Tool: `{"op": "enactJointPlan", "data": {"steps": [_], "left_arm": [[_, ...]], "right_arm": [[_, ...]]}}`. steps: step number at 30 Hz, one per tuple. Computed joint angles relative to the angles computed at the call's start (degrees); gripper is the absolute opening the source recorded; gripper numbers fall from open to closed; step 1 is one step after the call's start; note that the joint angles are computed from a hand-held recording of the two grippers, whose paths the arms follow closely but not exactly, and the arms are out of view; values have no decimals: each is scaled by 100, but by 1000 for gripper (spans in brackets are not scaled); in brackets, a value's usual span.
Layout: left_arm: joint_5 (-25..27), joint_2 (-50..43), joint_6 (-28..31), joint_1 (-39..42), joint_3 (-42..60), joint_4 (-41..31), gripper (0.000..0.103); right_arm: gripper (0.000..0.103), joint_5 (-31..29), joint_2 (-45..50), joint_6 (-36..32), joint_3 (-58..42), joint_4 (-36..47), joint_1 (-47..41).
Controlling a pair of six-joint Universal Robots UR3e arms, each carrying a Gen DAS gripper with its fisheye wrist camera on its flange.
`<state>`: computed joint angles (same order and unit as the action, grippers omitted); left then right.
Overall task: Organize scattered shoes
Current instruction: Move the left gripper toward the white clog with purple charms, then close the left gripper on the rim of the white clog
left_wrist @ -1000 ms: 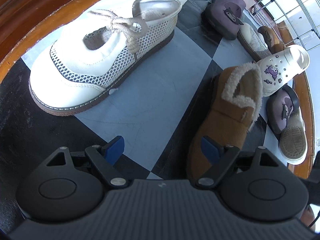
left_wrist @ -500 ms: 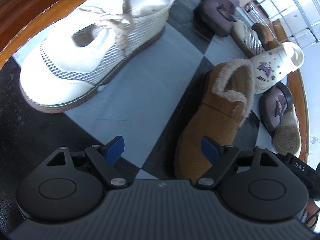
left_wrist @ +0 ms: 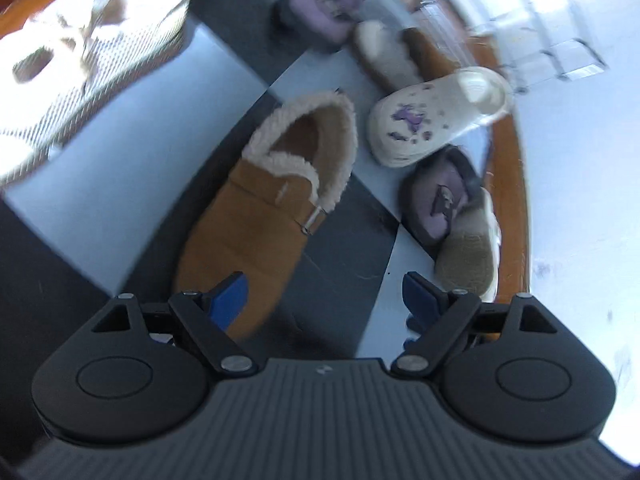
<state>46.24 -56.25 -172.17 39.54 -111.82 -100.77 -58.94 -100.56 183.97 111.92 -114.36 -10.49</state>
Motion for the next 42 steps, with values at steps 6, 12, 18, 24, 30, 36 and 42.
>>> {"op": "enactJointPlan", "data": {"steps": [6, 12, 18, 24, 30, 36, 42], "left_arm": [[156, -2483, -3987, -2366, 1353, 3517, 91], [-87, -5654, -6969, -3277, 3271, 6099, 91], [1066, -7322, -8269, -3852, 5310, 6200, 91], [1317, -8876, -7307, -4076, 8541, 3544, 102], [2220, -7950, -7591, -4410, 6830, 4847, 75], [2237, -7805, -7493, -4406, 6896, 4679, 61], [1715, -7605, -7769, -4252, 5787, 5556, 103]], "right_arm": [[87, 250, -699, -957, 156, 811, -1003], [87, 578, -1115, -1785, 490, 1914, -1749], [87, 690, -1357, -2464, 574, 3062, -2335], [87, 611, -980, -2196, 566, 2629, -2267], [90, 693, -1038, -2371, 599, 2767, -2465], [90, 698, -1050, -2310, 675, 2857, -2539], [91, 742, -1112, -2230, 498, 2935, -2309]]}}
